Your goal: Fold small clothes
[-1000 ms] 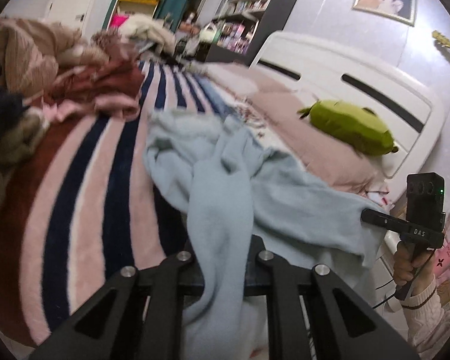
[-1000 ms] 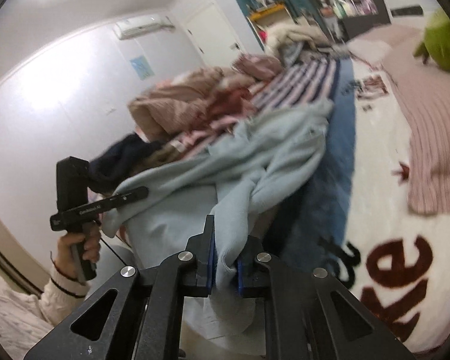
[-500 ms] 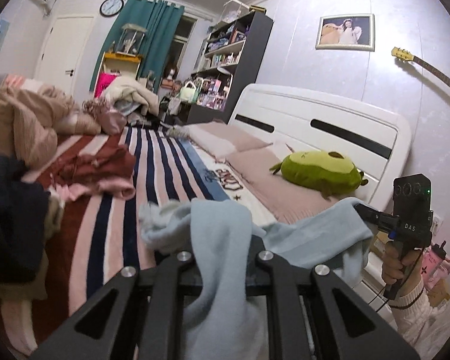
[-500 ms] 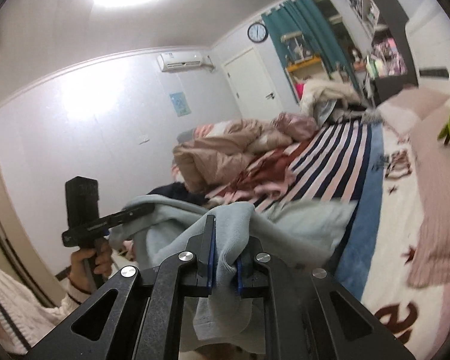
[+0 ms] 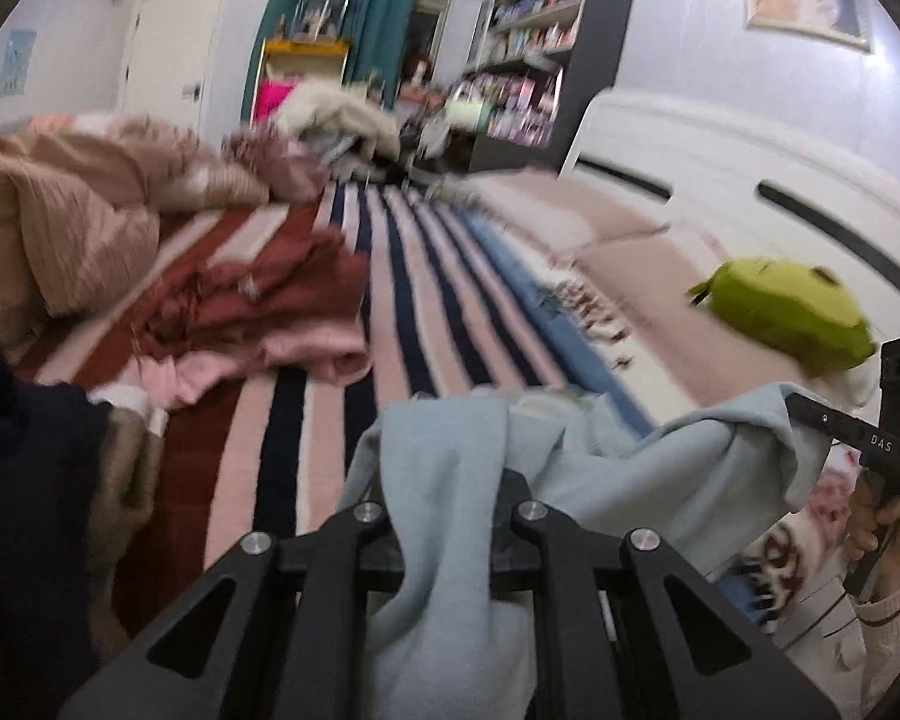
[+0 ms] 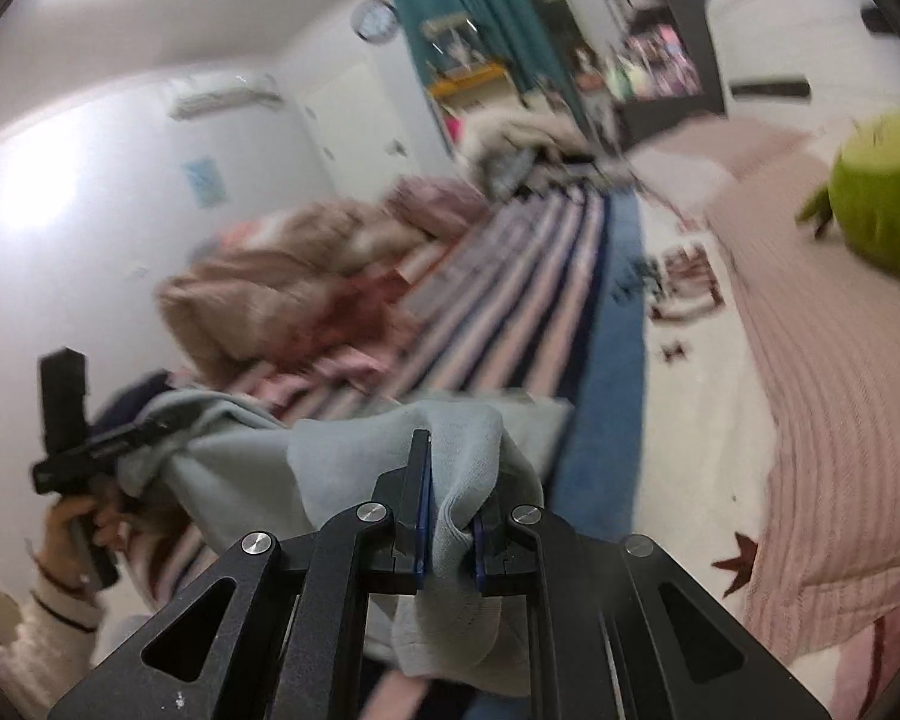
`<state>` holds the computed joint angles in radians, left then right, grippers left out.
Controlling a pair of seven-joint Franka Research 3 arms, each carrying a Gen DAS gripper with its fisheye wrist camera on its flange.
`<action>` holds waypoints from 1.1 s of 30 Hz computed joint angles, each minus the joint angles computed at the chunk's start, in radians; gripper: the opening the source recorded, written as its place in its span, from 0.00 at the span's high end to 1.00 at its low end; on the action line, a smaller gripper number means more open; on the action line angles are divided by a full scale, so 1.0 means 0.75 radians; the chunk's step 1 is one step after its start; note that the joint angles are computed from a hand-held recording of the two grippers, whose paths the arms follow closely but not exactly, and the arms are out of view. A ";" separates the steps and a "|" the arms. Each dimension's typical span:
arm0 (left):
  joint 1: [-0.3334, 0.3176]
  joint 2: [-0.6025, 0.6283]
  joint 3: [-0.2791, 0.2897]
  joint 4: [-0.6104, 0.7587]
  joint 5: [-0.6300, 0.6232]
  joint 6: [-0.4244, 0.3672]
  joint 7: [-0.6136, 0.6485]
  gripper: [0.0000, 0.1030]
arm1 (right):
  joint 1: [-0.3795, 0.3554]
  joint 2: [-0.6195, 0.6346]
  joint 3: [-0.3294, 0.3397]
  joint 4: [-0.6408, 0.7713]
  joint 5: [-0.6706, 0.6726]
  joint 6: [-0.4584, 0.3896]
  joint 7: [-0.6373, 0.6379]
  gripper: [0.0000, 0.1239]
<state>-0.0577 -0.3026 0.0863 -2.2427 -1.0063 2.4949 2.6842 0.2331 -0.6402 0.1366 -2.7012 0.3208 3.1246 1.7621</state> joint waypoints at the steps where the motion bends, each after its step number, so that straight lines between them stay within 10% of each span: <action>1: 0.005 0.061 -0.012 0.034 0.036 0.004 -0.037 0.90 | -0.008 0.064 -0.011 0.020 0.003 -0.001 0.004 0.96; 9: 0.113 0.417 -0.137 0.257 0.217 -0.064 -0.220 0.85 | -0.004 0.322 -0.088 0.101 0.031 -0.023 -0.002 0.96; 17: 0.218 0.408 -0.188 0.298 0.237 -0.214 -0.243 0.14 | -0.172 0.193 0.054 0.060 -0.095 -0.143 0.092 0.63; 24: 0.227 0.182 -0.111 0.172 0.205 -0.281 -0.131 0.14 | -0.094 -0.074 0.056 -0.037 -0.160 -0.205 0.081 0.63; 29: 0.172 -0.044 -0.001 -0.022 0.080 -0.376 -0.014 0.14 | 0.145 -0.127 -0.014 -0.090 -0.077 -0.173 -0.001 0.92; 33: 0.118 -0.199 0.033 -0.186 0.120 -0.423 0.038 0.15 | 0.251 -0.063 -0.012 -0.097 -0.030 -0.165 -0.055 0.95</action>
<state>0.0312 -0.4517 0.1111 -2.3822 -0.9164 2.1778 2.7129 0.4215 -0.6871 0.1277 -2.7742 0.2983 3.0006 1.7205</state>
